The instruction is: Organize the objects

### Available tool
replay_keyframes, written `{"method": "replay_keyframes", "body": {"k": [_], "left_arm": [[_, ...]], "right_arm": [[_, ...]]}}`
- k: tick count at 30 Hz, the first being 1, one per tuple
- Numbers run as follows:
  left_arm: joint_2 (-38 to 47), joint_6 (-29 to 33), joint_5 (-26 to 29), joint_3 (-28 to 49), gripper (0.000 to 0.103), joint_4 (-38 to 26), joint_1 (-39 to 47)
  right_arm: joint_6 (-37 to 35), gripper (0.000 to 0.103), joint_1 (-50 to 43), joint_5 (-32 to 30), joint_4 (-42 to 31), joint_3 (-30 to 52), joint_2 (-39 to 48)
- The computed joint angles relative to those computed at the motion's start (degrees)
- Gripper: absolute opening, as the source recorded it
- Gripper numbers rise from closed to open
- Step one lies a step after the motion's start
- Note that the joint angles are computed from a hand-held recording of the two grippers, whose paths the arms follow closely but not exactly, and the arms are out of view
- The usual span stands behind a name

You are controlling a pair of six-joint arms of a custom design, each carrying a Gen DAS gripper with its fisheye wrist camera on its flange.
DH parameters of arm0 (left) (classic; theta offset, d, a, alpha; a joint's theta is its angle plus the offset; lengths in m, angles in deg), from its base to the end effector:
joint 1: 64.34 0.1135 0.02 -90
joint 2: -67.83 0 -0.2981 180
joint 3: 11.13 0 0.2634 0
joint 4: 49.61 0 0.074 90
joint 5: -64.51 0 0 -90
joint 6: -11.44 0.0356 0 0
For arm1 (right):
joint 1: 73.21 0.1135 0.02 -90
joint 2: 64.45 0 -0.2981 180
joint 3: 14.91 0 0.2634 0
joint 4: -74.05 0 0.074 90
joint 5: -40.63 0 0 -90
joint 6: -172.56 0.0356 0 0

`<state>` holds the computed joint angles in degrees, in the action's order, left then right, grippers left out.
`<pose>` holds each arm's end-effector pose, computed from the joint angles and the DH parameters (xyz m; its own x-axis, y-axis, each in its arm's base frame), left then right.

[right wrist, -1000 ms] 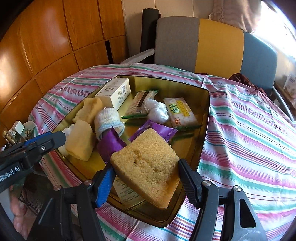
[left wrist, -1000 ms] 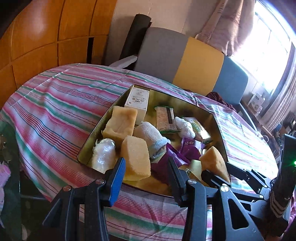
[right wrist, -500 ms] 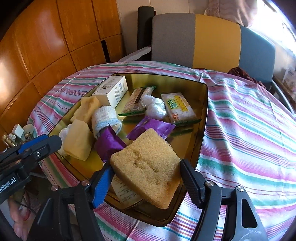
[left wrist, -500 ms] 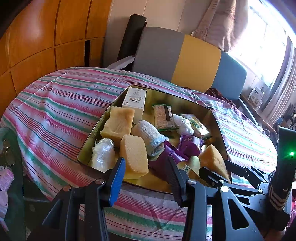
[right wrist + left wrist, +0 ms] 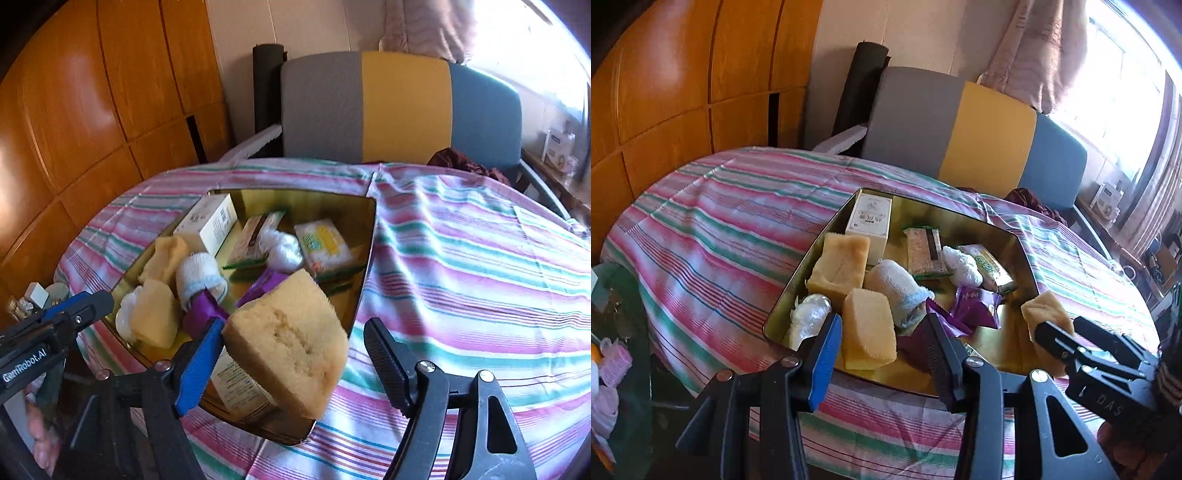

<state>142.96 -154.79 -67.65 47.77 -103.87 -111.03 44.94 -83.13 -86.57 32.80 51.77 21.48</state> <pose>0.1751 -0.1509 0.2334 -0.5284 -0.4890 -0.6940 -0.5362 0.8260 -0.1738 0.2972 -0.0301 0.2349 -0.5838 -0.3915 -0.7113 -0.6469 0.7536 0.1162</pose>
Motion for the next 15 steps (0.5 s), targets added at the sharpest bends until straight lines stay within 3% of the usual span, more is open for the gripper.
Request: {"method": "replay_keyframes", "body": {"k": [10,15], "left_arm": [[3.23,-1.41,0.49,3.15,0.045,-4.84,0.2],[2.1,-1.67,2.49,2.25,0.045,-3.28,0.63]], "right_arm": [[-0.16,0.084,-0.89,-1.65,-1.03,0.9,-0.1],[-0.12,0.085,-0.87,1.36,-1.91,0.77,0.19]]}}
